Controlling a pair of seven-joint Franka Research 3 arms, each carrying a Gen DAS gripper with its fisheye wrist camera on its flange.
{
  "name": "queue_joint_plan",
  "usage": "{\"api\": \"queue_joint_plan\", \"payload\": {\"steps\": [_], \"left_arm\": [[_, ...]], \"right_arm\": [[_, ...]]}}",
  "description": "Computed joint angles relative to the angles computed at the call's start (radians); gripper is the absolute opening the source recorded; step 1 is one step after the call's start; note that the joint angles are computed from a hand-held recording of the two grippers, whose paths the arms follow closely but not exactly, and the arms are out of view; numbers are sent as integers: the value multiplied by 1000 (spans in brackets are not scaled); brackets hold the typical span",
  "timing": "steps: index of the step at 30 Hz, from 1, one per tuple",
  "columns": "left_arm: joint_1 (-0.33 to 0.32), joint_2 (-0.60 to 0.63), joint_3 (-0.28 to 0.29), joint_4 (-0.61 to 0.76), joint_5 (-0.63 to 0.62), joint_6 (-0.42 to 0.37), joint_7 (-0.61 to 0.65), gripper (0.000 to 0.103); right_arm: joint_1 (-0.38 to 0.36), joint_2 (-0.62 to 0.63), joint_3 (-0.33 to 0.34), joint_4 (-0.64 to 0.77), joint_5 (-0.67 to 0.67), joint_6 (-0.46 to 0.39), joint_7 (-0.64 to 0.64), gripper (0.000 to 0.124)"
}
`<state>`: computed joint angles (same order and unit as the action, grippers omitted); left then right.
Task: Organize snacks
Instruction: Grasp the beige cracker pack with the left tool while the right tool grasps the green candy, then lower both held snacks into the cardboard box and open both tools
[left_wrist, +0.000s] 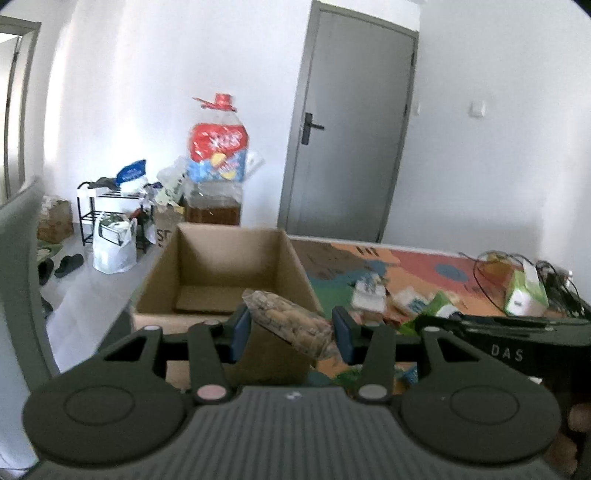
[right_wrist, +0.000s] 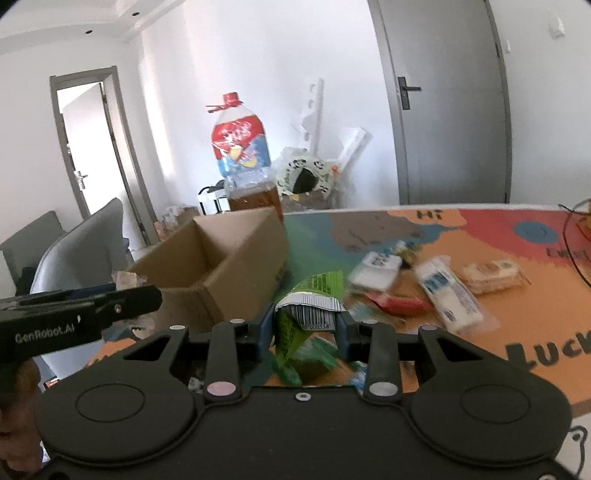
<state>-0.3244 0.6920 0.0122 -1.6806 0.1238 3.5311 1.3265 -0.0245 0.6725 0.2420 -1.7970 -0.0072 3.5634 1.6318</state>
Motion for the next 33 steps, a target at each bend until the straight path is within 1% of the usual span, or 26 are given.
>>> {"api": "queue_joint_plan", "payload": {"steps": [4,6,8,12,16,17,19,22,23,25,27,29,30,32,33], "left_arm": [[41,7,-18,28,18,-4,-16,47],[61,15,-27,48,30,-15,-26,47],[78,27,-35,77,46,-33,-35,47],[122,59,-64,137,83,-66,-67,47],[189,92,-128,204,157,-122,-93,47],[215,105,-158,225,179,-138,-98,47],[289,140,-251,271,239,-174,-94,47],[342,190,-329,338,271,-230,-78,47],[369,216,-373,369,279,-258,-60,47],[404,255,-438,412,278,-292,-15,47],[420,286,-480,452,262,-331,33,47],[429,309,-510,487,239,-366,73,47],[422,313,-504,500,226,-377,82,48],[391,297,-449,497,197,-369,74,54],[394,294,-453,493,183,-367,83,63]], "right_arm": [[25,8,-6,41,8,-14,-11,35],[32,19,-4,69,11,-24,-17,35],[55,31,-16,99,28,-30,-30,35],[82,60,-22,164,48,-54,-57,34],[113,81,-35,221,87,-83,-87,34],[120,87,-38,237,97,-91,-94,34],[144,101,-58,269,122,-104,-114,34],[189,127,-100,327,175,-140,-141,34],[199,134,-109,344,190,-149,-150,34],[225,150,-134,380,221,-167,-165,34],[239,165,-144,411,245,-182,-177,34],[249,180,-151,443,265,-201,-185,34],[252,188,-152,459,271,-210,-189,34],[265,202,-165,488,284,-229,-197,34],[266,210,-163,504,285,-238,-203,34]]}}
